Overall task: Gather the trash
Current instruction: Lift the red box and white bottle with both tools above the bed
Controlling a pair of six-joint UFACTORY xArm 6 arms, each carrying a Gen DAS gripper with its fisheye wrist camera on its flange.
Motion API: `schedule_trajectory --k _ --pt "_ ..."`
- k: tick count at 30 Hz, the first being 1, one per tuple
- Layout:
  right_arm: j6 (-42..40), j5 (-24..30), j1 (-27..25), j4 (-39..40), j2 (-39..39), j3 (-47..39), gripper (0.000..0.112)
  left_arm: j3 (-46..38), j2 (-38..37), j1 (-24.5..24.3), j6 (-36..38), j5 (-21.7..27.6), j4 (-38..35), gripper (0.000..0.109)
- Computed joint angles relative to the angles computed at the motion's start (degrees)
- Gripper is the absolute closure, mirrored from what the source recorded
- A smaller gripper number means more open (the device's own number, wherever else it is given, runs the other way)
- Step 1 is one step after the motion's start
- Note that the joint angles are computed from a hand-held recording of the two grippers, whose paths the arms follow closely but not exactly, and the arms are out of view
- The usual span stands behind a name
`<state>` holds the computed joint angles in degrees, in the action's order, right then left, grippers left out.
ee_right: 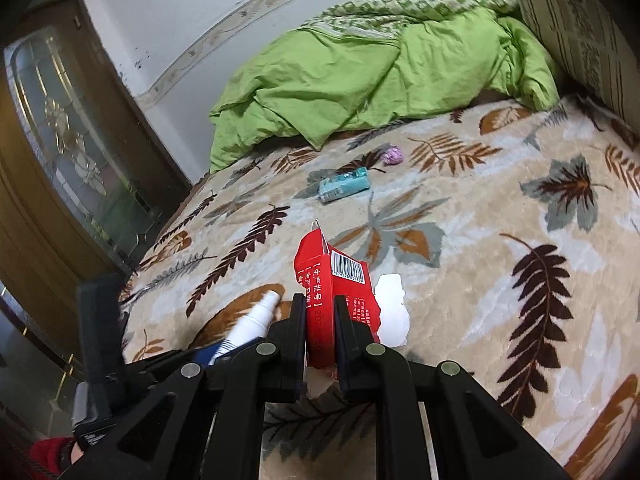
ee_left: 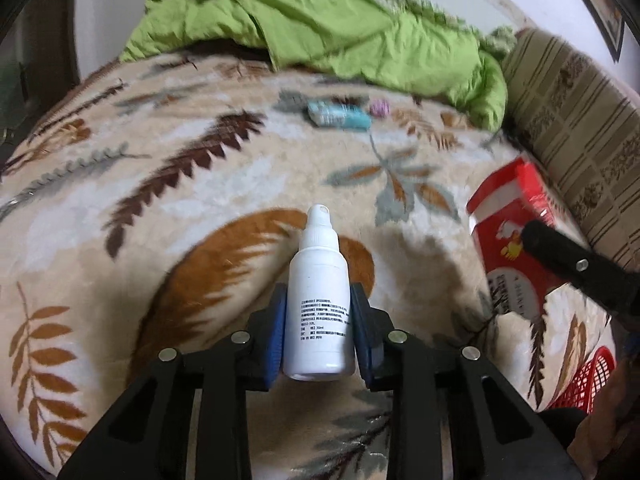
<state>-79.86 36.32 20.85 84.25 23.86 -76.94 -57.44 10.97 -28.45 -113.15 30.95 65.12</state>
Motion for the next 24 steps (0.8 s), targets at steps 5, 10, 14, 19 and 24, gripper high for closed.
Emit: schedule_trajectory --k 5,10,14,19,24 --pt "-1.3 -0.9 0.4 0.7 -1.3 1.2 0.099 1.1 -1.7 -0.8 -2.5 1.7 1.7 0.08" --pt "-3.2 -3.7 1.4 2.3 -2.3 2.5 0.099 2.3 -3.7 -1.5 -4.3 2.9 3.5 0.08" --pt "-3.6 -5.9 2.2 2.8 -3.3 3.5 0.099 3.6 -5.5 -2.1 -5.6 3.9 4.6 0.08" --pt "-4.8 -6.5 2.9 4.2 -6.1 5.5 0.099 5.1 -8.1 -3.1 -6.4 5.2 5.5 0.08" --pt "-6.2 -7.7 4.2 4.5 -7.8 6.7 0.099 6.2 -9.8 -3.4 -7.3 5.8 6.0 0.08"
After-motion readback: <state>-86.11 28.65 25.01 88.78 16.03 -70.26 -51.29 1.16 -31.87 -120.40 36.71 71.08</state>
